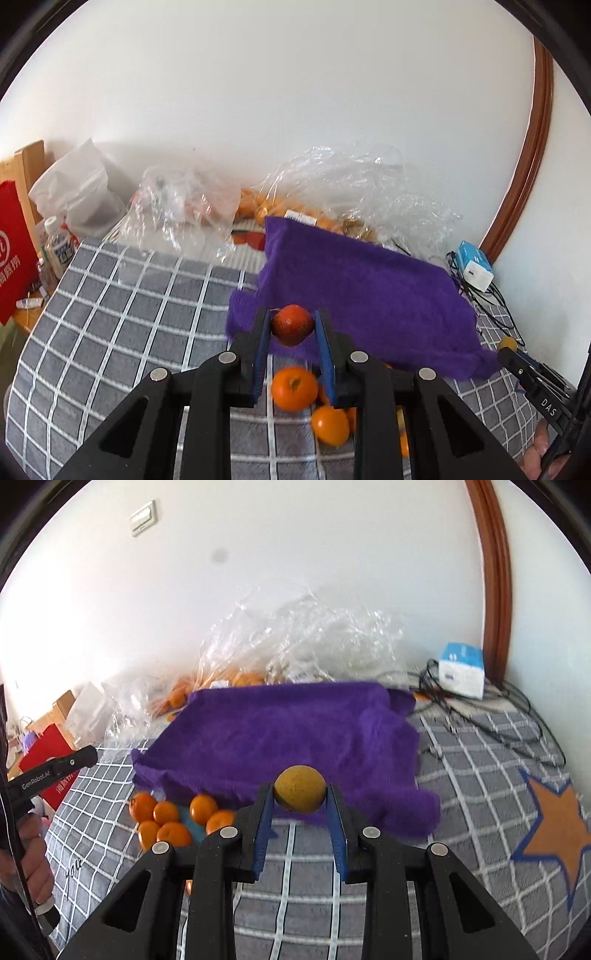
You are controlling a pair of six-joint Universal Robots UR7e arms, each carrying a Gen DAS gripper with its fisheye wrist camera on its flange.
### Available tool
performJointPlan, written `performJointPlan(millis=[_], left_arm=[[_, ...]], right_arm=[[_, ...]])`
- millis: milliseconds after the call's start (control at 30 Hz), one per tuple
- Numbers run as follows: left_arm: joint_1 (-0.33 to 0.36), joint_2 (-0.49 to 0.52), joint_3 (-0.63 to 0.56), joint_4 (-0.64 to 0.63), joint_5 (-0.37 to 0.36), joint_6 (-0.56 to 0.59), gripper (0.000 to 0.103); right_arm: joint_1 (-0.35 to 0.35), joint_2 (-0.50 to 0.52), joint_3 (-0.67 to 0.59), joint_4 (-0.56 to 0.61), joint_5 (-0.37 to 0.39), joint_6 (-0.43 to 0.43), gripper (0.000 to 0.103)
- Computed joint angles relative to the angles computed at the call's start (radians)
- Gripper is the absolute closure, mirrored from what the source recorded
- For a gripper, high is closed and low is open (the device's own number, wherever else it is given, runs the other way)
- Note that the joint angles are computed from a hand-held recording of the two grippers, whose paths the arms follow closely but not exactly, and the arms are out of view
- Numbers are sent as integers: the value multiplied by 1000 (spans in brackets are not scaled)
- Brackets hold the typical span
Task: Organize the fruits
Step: 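Grasp the yellow fruit with the right tool while the left tool grasps the red fruit, then lower both fruits onto the purple towel and open both tools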
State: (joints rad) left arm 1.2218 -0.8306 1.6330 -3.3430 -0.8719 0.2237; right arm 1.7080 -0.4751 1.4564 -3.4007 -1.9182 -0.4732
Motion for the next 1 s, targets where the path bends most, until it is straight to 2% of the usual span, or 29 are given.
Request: performJointPlan(millis=[67,133,267,533,667,1000], left_arm=[[-2,21,-42,10,0,16,80],[-2,43,-89,27,0,19,80],[4,87,-179,54,-11,20,80],[23,181,-374,172,-12,21,80],[36,231,-466,231,-13,25,80],[74,342,-641,411,2,-19,80]], right_arm=[[11,22,-53,19,-19,-25,74],[12,44,-110,47,-5,-45,74],[6,85,-220,119,18,-25,74],[1,195,-455,203,-3,-14,74],[-8,244,-556,257,-21,15,74],[-23,366,-763,412,-121,22,74]])
